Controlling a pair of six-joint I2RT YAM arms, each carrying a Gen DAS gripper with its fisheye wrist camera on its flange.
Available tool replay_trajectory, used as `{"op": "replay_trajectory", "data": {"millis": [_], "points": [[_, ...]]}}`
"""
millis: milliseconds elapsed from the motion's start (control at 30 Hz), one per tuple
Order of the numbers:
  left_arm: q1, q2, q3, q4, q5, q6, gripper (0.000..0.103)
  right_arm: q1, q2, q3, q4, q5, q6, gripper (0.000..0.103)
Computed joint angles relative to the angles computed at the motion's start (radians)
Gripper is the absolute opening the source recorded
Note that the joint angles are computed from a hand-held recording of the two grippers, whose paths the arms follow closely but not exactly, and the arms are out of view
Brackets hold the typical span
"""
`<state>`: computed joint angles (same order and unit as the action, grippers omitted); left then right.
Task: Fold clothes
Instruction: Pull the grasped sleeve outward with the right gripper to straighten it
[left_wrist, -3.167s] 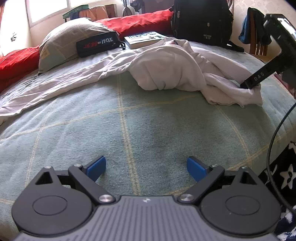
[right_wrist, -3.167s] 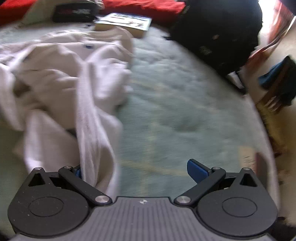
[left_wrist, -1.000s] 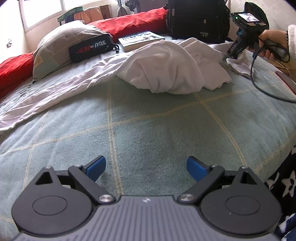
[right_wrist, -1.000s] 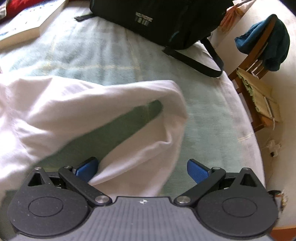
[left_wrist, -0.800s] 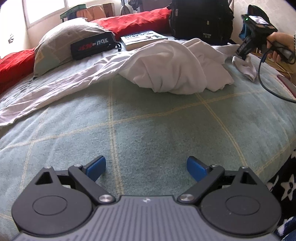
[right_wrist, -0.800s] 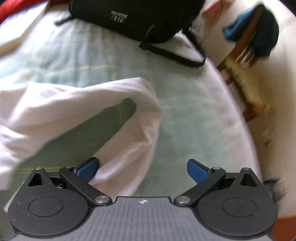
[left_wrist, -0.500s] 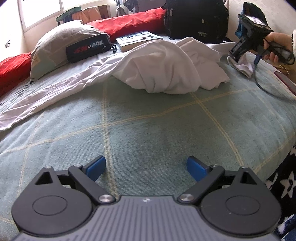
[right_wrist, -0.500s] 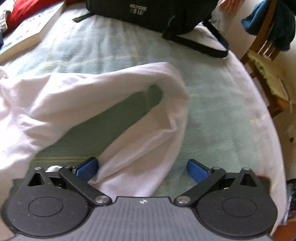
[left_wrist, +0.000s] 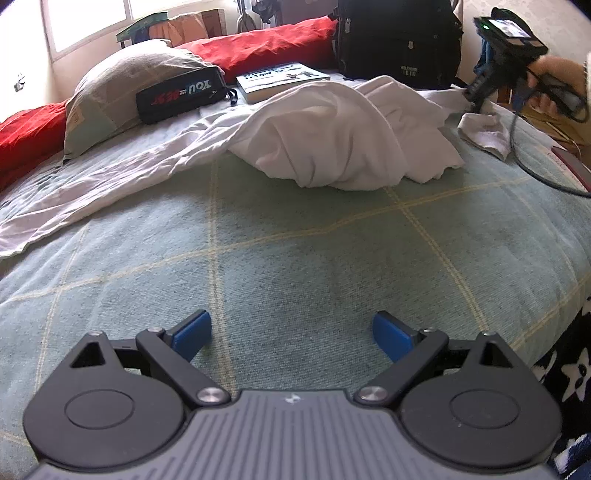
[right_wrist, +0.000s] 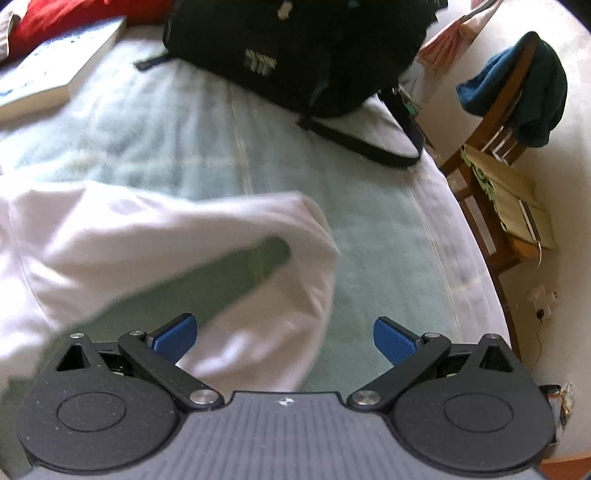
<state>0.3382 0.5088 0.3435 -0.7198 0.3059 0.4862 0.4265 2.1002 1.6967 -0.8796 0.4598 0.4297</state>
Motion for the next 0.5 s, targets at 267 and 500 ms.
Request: {"op": "replay_trajectory", "data": {"millis": [267,500], "points": [[0.014,-0.005,-0.001,-0.004,0.007,0.008,0.094,-0.001,0.036,-0.012,-0.001,-0.105,0.009,0.103],[-0.011,-0.017,-0.008,-0.001,-0.004,-0.006,0.094,-0.067,-0.03,-0.09,-0.07,0.027,-0.074,0.103]]}}
